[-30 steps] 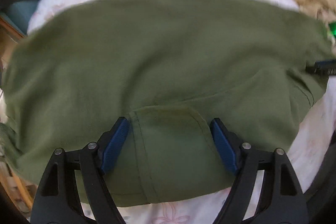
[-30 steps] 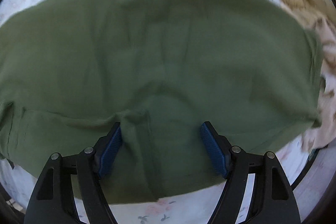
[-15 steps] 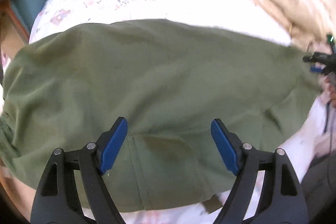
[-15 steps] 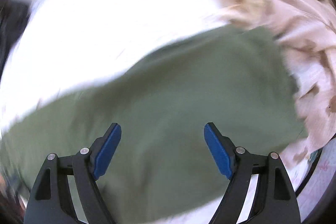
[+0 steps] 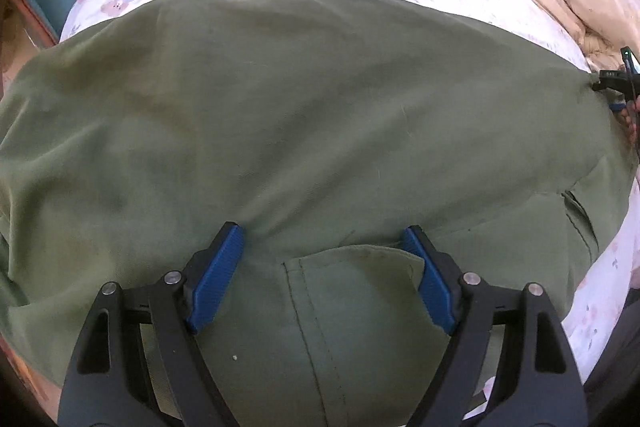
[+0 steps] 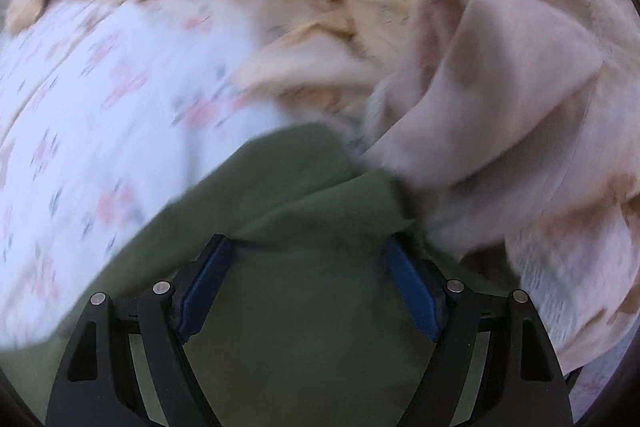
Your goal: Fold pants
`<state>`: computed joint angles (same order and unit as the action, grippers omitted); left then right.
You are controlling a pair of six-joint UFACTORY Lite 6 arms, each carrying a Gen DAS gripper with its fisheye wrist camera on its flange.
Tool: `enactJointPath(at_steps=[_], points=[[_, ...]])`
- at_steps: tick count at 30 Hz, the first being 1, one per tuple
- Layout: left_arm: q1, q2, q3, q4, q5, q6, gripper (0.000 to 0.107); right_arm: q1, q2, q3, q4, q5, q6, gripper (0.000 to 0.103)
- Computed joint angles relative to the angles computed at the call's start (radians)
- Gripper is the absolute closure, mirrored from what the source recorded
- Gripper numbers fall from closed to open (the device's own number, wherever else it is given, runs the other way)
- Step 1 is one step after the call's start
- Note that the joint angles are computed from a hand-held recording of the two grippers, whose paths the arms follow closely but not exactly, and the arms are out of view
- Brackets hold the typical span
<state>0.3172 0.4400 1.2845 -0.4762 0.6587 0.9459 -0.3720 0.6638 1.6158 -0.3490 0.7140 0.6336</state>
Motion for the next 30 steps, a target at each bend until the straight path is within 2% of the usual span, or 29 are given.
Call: enactJointPath(at_steps=[2,3,7,11,13,14,16,19,23,25,30], points=[[0.004,0.004,0.005,-0.001,0.01,-0.02,0.027,0.004,0.017,0.054,-0.024,0.029,0.012,0.022],[0.01,0.009,0.009,0.0,0.012,-0.022,0.027,0.001,-0.016,0.043,0.022,0.006,-0.032,0.022],[-0.008,0.006,0.012,0.031,0.004,-0.094,0.027,0.011,-0.157,-0.084,0.422,-0.154,-0.422,0.022],[-0.01,-0.004,-0.003,0.026,-0.003,-0.09,0.027,0.072,-0.145,-0.101,0.774,-0.094,-0.841,0.021],[-0.01,0.001,0.0,0.018,-0.004,-0.082,0.027,0.104,-0.13,-0.114,0.867,-0.022,-0.978,0.021],[-0.008,-0.003,-0.005,0.014,-0.004,-0.075,0.027,0.138,-0.147,-0.15,0.85,-0.04,-0.984,0.021],[-0.005,0.002,-0.007,0.005,-0.012,-0.056,0.027,0.202,-0.142,-0.176,0.691,-0.091,-0.87,0.022],[-0.017,0.03,0.021,0.017,-0.023,-0.067,0.027,0.257,-0.056,-0.107,0.377,-0.135,-0.559,0.022],[-0.015,0.037,0.034,0.014,-0.012,-0.065,0.027,0.228,0.021,0.009,0.035,-0.095,-0.156,0.022],[-0.011,0.036,0.033,0.011,-0.011,-0.053,0.027,0.184,0.058,0.054,-0.002,-0.069,-0.043,0.022],[0.005,0.055,0.092,0.018,0.032,-0.1,0.027,0.196,-0.013,0.058,-0.018,-0.056,0.013,0.022]])
